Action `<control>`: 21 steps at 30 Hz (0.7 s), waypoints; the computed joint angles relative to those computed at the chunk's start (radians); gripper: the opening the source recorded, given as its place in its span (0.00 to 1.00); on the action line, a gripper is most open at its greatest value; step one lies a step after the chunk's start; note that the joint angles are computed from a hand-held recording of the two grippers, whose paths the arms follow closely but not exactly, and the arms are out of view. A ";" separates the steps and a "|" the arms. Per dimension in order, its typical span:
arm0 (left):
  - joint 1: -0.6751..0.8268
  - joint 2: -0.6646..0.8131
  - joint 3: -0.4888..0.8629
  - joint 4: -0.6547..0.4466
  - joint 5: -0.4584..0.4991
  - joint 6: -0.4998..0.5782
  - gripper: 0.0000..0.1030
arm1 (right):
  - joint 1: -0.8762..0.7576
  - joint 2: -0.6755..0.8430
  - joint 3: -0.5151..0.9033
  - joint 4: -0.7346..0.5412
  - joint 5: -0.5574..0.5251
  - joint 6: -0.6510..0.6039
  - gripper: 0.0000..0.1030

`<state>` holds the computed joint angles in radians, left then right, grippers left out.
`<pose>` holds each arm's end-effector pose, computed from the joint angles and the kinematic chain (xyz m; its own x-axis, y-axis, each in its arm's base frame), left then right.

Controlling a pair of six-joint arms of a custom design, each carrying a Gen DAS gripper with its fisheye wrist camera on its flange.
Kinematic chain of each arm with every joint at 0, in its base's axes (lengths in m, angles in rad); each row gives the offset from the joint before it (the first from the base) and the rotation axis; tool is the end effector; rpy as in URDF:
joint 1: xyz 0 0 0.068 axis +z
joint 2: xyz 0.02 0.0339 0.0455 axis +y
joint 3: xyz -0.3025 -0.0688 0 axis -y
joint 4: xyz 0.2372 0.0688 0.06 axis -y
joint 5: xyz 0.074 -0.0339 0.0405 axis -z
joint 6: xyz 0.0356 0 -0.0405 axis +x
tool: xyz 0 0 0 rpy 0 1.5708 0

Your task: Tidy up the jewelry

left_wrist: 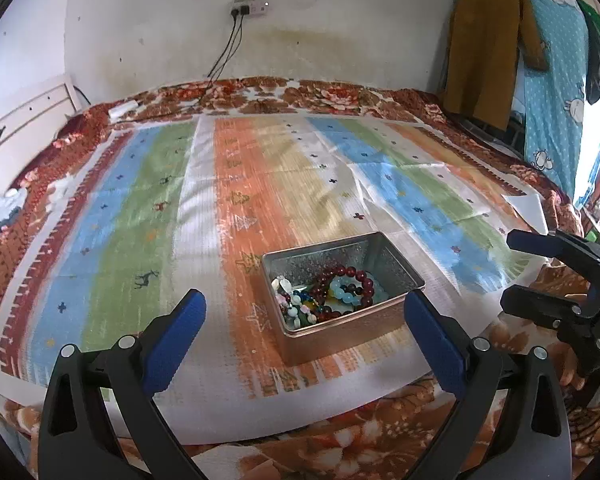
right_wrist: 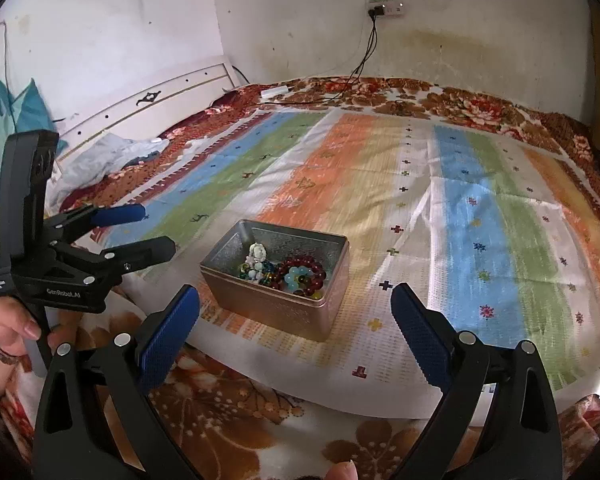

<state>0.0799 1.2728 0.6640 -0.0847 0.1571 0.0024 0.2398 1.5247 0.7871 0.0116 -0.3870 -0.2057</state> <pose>0.2437 0.0139 0.2465 -0.6371 -0.0486 -0.7692 0.0426 0.9943 -0.0982 0.2901 0.0848 0.2295 -0.5304 -0.3244 -0.7832 -0.6154 0.7828 0.0925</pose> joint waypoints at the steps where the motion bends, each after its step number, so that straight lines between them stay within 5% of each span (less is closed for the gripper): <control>1: -0.004 -0.004 -0.005 0.005 -0.007 0.000 0.94 | 0.000 -0.002 -0.006 0.008 0.004 -0.003 0.94; 21: -0.074 -0.060 -0.070 0.076 -0.074 0.010 0.94 | -0.019 0.008 -0.018 0.039 0.014 0.010 0.94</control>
